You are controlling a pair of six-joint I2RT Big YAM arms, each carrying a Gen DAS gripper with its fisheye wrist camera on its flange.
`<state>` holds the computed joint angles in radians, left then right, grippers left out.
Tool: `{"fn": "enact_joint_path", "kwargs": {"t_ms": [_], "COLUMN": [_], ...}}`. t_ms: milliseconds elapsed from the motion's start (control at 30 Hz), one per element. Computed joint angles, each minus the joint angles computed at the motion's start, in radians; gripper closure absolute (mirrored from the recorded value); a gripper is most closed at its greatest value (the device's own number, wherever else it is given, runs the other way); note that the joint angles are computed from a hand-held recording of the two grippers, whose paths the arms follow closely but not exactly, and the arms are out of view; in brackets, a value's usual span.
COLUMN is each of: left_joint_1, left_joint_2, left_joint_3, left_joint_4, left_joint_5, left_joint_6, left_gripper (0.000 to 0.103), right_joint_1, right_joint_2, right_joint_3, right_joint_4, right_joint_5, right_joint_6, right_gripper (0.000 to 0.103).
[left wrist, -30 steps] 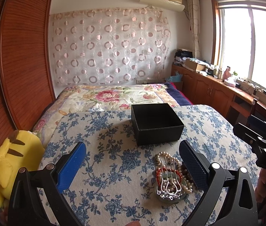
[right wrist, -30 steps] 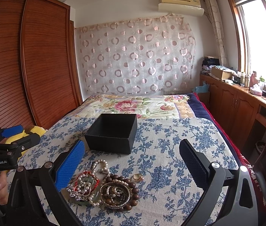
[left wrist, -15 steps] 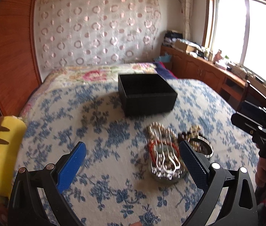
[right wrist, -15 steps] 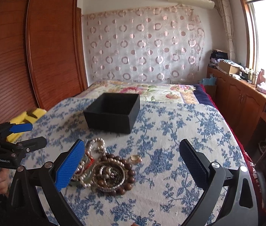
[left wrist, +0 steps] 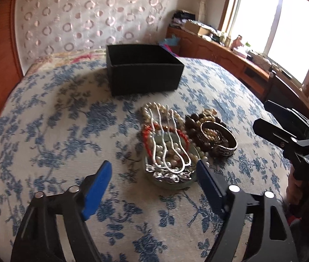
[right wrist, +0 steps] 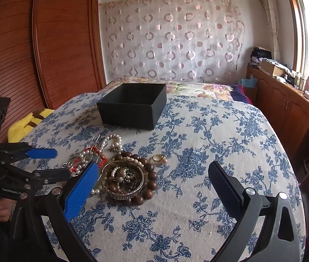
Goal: Organize jewelry
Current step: 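Grasp the silver hair ornament with the left tool while the right tool grasps the silver bangle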
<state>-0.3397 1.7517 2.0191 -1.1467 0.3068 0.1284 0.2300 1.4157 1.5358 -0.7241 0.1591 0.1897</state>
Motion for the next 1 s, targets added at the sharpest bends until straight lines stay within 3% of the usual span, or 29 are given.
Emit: {"fn": "enact_joint_path", "kwargs": {"t_ms": [267,533,600,1000], "left_joint_1": [-0.026,-0.035,-0.034,-0.003], "left_joint_2": [0.036,0.049,0.044,0.008], "left_joint_3": [0.042,0.057,0.053,0.011], "left_joint_4": [-0.035,-0.052,-0.048,0.008], "left_joint_5": [-0.008,-0.030,-0.037,-0.020], "left_joint_6": [0.006,0.017,0.016,-0.024], "left_gripper": [0.029,0.042,0.047,0.047], "right_joint_1": [-0.001,-0.003,-0.005,-0.011], "right_joint_2": [0.003,0.008,0.008,0.019], "right_joint_3": [-0.004,-0.002,-0.003,0.009], "right_joint_4": [-0.006,-0.010,-0.011,-0.029], "right_joint_5": [-0.017,-0.020,-0.021,-0.043], "right_joint_6": [-0.002,-0.004,-0.005,-0.007], "right_gripper": [0.002,0.002,0.002,0.002]}}
